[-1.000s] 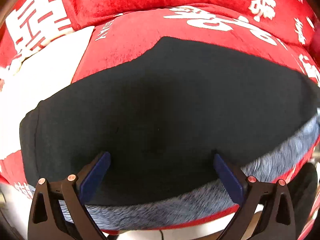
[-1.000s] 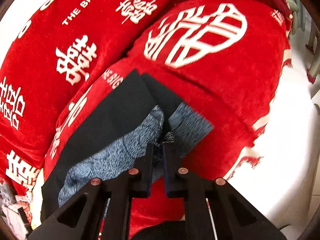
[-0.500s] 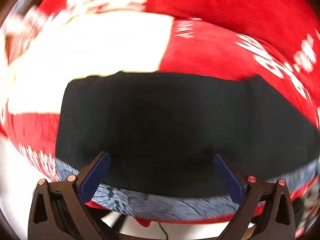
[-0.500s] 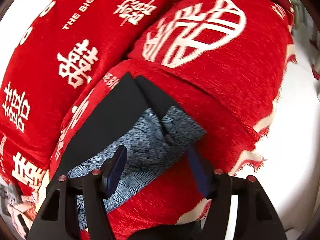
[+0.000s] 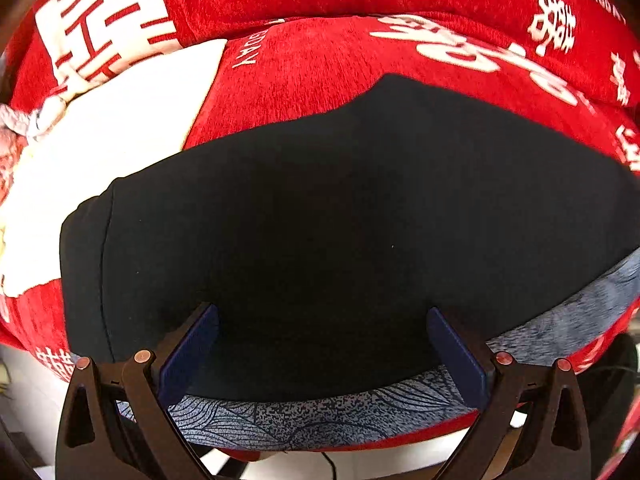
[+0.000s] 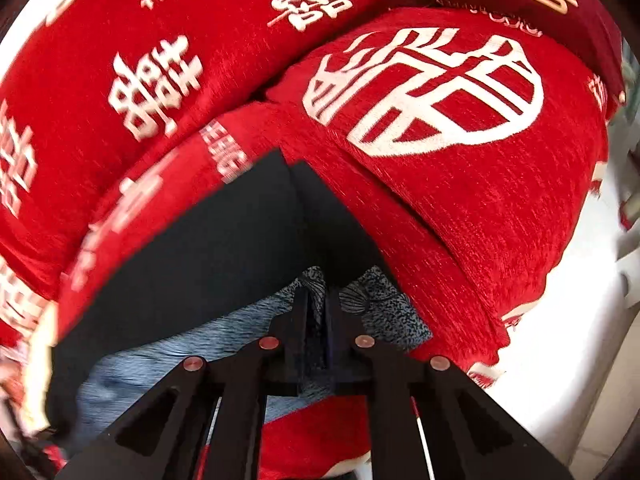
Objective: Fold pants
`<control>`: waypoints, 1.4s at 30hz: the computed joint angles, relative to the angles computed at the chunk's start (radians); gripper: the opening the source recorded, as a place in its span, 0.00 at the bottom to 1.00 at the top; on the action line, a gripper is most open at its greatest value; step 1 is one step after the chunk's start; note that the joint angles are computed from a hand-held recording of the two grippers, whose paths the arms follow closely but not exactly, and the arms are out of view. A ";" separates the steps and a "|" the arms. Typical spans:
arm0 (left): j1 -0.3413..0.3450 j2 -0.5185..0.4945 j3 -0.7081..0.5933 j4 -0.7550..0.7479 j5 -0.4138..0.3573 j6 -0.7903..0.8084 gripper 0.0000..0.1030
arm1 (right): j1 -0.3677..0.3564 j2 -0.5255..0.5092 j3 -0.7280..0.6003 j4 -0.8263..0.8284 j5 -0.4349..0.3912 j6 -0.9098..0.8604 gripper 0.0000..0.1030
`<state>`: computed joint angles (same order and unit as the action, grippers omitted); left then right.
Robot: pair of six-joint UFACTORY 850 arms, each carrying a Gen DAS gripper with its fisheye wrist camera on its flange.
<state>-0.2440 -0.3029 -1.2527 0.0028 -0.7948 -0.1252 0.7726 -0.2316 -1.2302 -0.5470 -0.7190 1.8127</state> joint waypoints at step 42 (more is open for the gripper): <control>0.141 0.124 0.098 0.163 0.030 -0.219 1.00 | 0.172 -0.438 -0.650 0.159 -0.153 -0.458 0.78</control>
<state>-0.1025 -0.1787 -1.1549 0.1655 -0.7644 -0.3446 0.9442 -0.6699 -1.8802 -0.3880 -0.8720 1.3547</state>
